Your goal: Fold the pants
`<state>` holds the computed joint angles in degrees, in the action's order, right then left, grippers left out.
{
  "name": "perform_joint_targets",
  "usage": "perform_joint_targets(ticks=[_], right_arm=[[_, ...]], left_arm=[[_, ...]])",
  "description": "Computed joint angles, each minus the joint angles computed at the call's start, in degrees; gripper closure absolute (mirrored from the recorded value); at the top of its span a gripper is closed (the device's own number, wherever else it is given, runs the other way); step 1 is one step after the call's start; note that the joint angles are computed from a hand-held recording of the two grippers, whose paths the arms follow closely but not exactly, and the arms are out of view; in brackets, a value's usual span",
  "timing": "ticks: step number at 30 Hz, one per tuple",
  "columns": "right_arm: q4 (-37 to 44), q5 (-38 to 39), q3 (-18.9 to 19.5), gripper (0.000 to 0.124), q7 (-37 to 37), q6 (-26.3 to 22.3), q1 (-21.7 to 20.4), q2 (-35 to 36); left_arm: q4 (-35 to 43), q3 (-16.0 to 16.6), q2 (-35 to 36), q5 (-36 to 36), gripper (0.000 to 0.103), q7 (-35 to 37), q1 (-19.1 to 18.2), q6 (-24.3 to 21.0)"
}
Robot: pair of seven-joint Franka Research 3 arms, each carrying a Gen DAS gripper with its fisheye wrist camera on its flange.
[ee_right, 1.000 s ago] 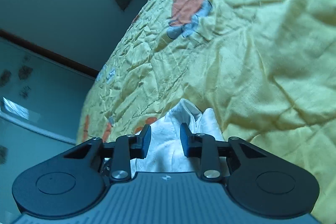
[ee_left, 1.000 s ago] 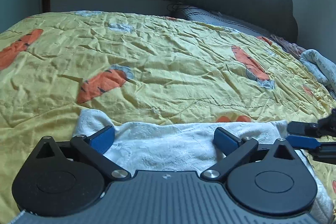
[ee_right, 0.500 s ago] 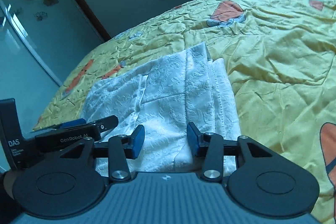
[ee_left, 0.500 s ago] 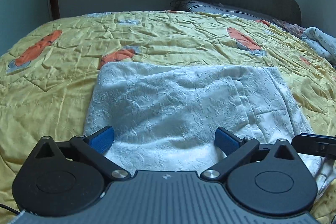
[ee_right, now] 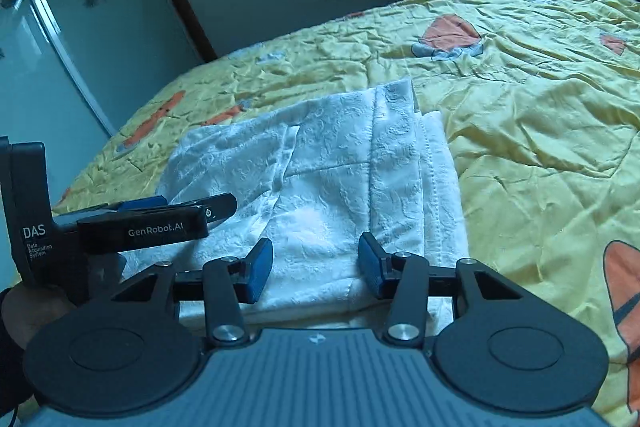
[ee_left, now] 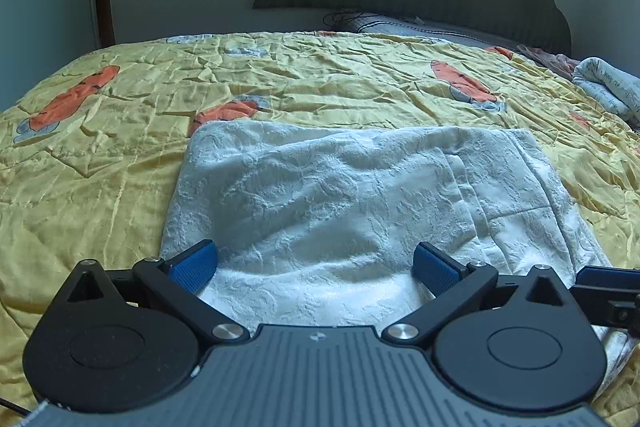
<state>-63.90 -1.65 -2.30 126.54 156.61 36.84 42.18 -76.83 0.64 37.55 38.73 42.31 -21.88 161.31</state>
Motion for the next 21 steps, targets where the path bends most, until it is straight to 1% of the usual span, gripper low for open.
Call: perform_joint_targets(ticks=[1,2,3,4,5,6,7,8,9,10,11,12,13,14,15,18,19,20,21], right_arm=[[0.5,1.8,1.7,0.078,-0.6,-1.0,-1.3,-0.2],[0.1,4.6,4.0,0.078,-1.6,-1.0,-3.2,-0.8],[-2.2,8.0,6.7,0.078,-3.1,1.2,-5.4,-2.1],[-5.6,11.9,9.5,0.076,-4.9,4.8,-7.8,-3.8],[-8.5,15.3,11.4,0.073,-6.5,7.9,-9.7,-5.2],[-10.6,17.6,11.9,0.068,-7.1,9.7,-10.8,-6.3],[-11.6,18.5,10.6,0.066,-6.4,10.0,-10.7,-7.1],[-11.4,18.6,8.8,0.066,-5.3,8.6,-10.4,-7.2],[-10.0,18.9,8.3,0.064,-5.0,6.5,-10.8,-6.5],[-8.2,20.1,9.2,0.064,-5.7,4.6,-12.1,-5.3],[-5.8,21.9,11.0,0.064,-7.3,2.9,-13.8,-3.5],[-3.3,23.8,12.8,0.064,-9.1,1.0,-15.3,-1.6],[-0.3,25.0,13.3,0.064,-9.7,-1.6,-16.0,0.4],[2.7,24.7,13.5,0.064,-9.1,-4.1,-16.3,2.4],[3.7,26.7,14.1,0.065,-11.4,-3.8,-16.5,3.4],[7.8,32.5,18.2,0.064,-16.5,-4.6,-18.9,6.8],[10.3,33.9,19.0,0.064,-17.9,-5.8,-19.1,8.6],[12.0,34.7,19.1,0.064,-18.8,-6.3,-18.9,9.7],[14.0,35.2,19.0,0.064,-19.3,-7.3,-18.6,10.9]], left_arm=[[-0.3,-1.2,-0.3,-1.1,0.0,1.4,0.9,-0.2],[-1.1,-3.1,-1.2,-3.1,0.001,3.5,2.6,-0.3],[-2.7,-4.8,-2.5,-5.4,0.001,5.1,4.2,0.1],[-4.9,-6.2,-3.9,-7.7,0.001,6.1,5.9,1.6],[-8.3,-7.9,-5.9,-10.5,0.001,6.8,8.3,5.0],[-10.5,-8.8,-7.1,-12.7,0.0,7.3,9.9,7.4],[-11.8,-9.9,-7.8,-15.3,0.0,7.9,11.6,8.7],[-12.0,-11.7,-7.9,-18.4,0.001,9.3,13.8,8.6],[-11.3,-14.2,-7.3,-21.8,0.001,11.4,16.1,7.5],[-9.4,-17.9,-5.8,-26.3,0.002,14.6,19.2,4.9],[-7.2,-22.7,-3.9,-31.5,0.002,18.5,23.0,2.2],[-5.8,-27.5,-1.9,-36.6,0.0,23.0,26.6,1.2],[-5.9,-30.3,-0.9,-39.2,0.001,25.9,28.7,3.1],[-4.5,-33.9,0.9,-42.6,0.002,28.8,31.2,2.0],[-3.6,-36.5,2.3,-45.6,0.001,30.9,32.9,2.1],[-1.3,-40.6,5.5,-51.9,0.003,34.0,35.4,1.5],[-0.8,-41.4,6.2,-53.6,0.003,34.6,35.8,1.9],[0.1,-41.5,6.9,-54.8,0.003,34.9,35.6,1.8],[0.9,-41.0,7.3,-55.8,0.007,34.8,35.0,1.9]])
